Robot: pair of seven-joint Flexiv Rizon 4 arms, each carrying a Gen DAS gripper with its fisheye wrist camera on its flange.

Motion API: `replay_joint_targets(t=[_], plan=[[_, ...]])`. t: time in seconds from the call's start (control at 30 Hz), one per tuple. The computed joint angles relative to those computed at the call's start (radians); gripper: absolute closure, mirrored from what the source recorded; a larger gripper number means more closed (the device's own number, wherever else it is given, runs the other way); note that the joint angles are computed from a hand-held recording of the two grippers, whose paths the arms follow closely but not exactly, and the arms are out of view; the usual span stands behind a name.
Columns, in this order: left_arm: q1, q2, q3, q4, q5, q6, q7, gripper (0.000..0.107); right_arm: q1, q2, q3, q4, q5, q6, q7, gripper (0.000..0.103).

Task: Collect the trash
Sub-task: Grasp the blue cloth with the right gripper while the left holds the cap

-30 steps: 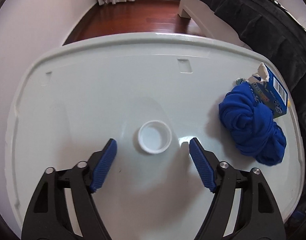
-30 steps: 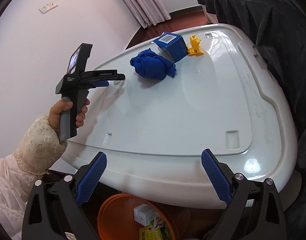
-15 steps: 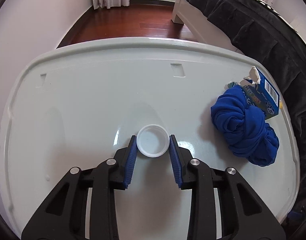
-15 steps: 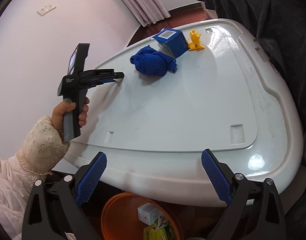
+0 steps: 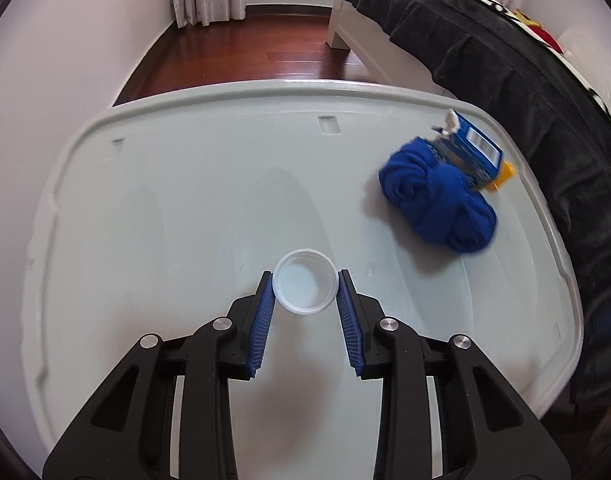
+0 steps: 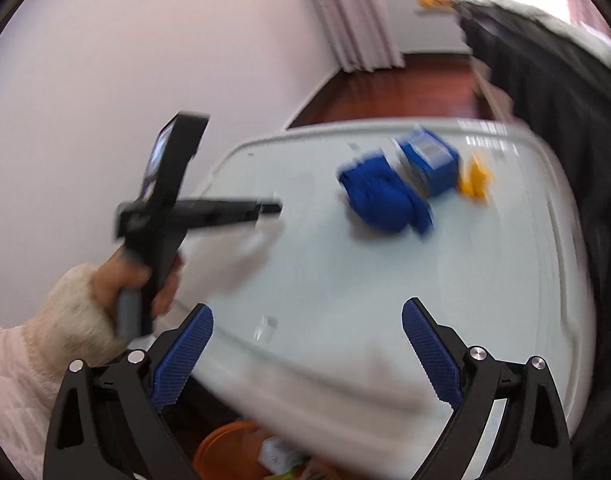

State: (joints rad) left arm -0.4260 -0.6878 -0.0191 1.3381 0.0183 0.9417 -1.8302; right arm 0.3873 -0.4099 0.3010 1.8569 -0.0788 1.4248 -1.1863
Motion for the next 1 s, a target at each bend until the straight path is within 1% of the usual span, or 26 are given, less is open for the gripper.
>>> replay_joint_targets(t=[0.03, 0.1, 0.2, 0.23, 0.27, 0.37, 0.47, 0.67, 0.73, 0.83, 0.9, 0.97, 1.0], plan=[[0.005, 0.023, -0.006, 0.032, -0.004, 0.011, 0.006, 0.076, -0.031, -0.030, 0.033, -0.057, 0.004, -0.039, -0.048, 0.009], [0.004, 0.055, -0.003, 0.069, 0.004, 0.012, 0.011, 0.076, -0.054, -0.085, 0.056, -0.161, 0.003, -0.113, -0.123, 0.009], [0.014, 0.106, -0.014, 0.145, -0.005, 0.039, 0.015, 0.076, -0.056, -0.143, 0.056, -0.266, 0.020, -0.191, -0.195, 0.009], [0.013, 0.119, -0.011, 0.163, 0.000, 0.042, 0.013, 0.076, -0.068, -0.177, 0.072, -0.322, 0.037, -0.230, -0.235, 0.009], [0.008, 0.130, -0.003, 0.179, 0.013, 0.056, 0.006, 0.076, -0.065, -0.193, 0.070, -0.352, 0.050, -0.252, -0.254, 0.009], [0.012, 0.136, -0.005, 0.192, 0.016, 0.069, 0.005, 0.076, -0.053, -0.255, 0.054, -0.454, 0.079, -0.335, -0.300, 0.009], [0.021, 0.135, -0.017, 0.201, 0.003, 0.088, 0.013, 0.076, -0.018, -0.296, 0.008, -0.517, 0.075, -0.379, -0.309, 0.009], [0.026, 0.135, -0.034, 0.207, -0.012, 0.103, 0.053, 0.075, 0.014, -0.367, -0.035, -0.621, 0.073, -0.479, -0.323, 0.009], [0.033, 0.136, -0.045, 0.214, -0.028, 0.109, 0.074, 0.075, 0.020, -0.386, -0.050, -0.644, 0.072, -0.490, -0.318, 0.009], [0.023, 0.132, -0.038, 0.206, -0.025, 0.103, 0.077, 0.075, 0.030, -0.410, -0.073, -0.668, 0.061, -0.502, -0.302, 0.008], [0.024, 0.133, -0.040, 0.210, -0.032, 0.112, 0.082, 0.075, 0.036, -0.421, -0.088, -0.670, 0.051, -0.488, -0.292, 0.008], [0.023, 0.132, -0.040, 0.211, -0.035, 0.111, 0.086, 0.075, 0.052, -0.422, -0.105, -0.660, 0.022, -0.471, -0.290, 0.007], [0.027, 0.132, -0.046, 0.214, -0.044, 0.113, 0.093, 0.075, 0.071, -0.422, -0.128, -0.651, -0.010, -0.470, -0.280, 0.008]])
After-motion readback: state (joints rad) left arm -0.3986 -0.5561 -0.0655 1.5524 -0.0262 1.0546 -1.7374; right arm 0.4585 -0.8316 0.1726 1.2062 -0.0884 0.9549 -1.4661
